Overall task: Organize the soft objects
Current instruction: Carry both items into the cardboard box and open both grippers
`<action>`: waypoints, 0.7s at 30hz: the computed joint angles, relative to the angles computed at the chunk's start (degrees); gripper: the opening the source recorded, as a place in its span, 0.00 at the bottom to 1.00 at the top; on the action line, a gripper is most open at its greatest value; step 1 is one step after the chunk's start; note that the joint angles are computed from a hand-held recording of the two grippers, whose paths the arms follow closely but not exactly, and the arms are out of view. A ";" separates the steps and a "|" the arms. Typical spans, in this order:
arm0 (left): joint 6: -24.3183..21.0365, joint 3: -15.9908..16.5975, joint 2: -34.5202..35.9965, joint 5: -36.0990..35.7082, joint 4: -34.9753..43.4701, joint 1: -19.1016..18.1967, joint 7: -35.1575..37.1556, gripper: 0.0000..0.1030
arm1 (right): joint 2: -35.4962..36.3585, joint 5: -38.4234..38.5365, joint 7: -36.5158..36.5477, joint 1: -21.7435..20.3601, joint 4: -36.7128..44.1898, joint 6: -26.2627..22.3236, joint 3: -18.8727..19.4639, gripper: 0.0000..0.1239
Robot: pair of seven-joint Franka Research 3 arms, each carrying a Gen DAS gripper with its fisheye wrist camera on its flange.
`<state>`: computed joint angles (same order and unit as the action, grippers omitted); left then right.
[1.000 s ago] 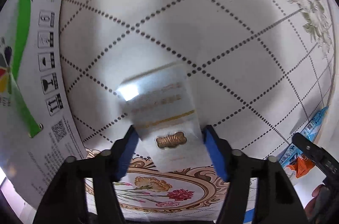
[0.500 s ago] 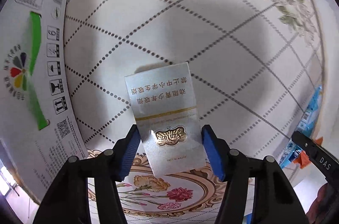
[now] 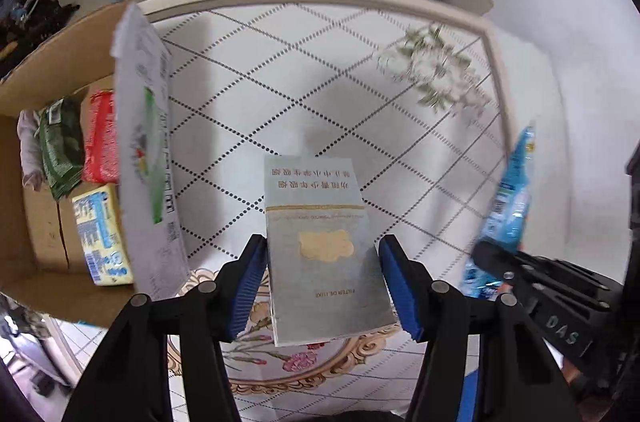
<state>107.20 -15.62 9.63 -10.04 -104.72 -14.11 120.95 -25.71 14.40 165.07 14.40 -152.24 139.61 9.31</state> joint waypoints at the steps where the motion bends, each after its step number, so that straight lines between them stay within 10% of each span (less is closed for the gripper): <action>1: -0.43 0.39 -0.23 -0.77 0.44 0.61 0.13 0.54 | -0.50 -0.44 0.35 0.05 0.44 -0.55 0.39 0.11; 6: -5.47 1.20 1.55 -4.10 7.08 2.74 -0.73 0.52 | 4.45 -1.18 -2.35 0.85 7.31 0.95 0.39 0.11; 8: -7.30 1.88 2.71 -4.89 10.51 4.00 -0.97 0.24 | 7.04 -2.01 -3.41 1.27 10.87 1.68 0.56 0.11; 21: -9.68 4.74 25.86 5.96 41.85 8.90 -3.05 0.24 | 43.48 -3.64 -12.46 6.46 52.91 -4.46 -3.81 0.11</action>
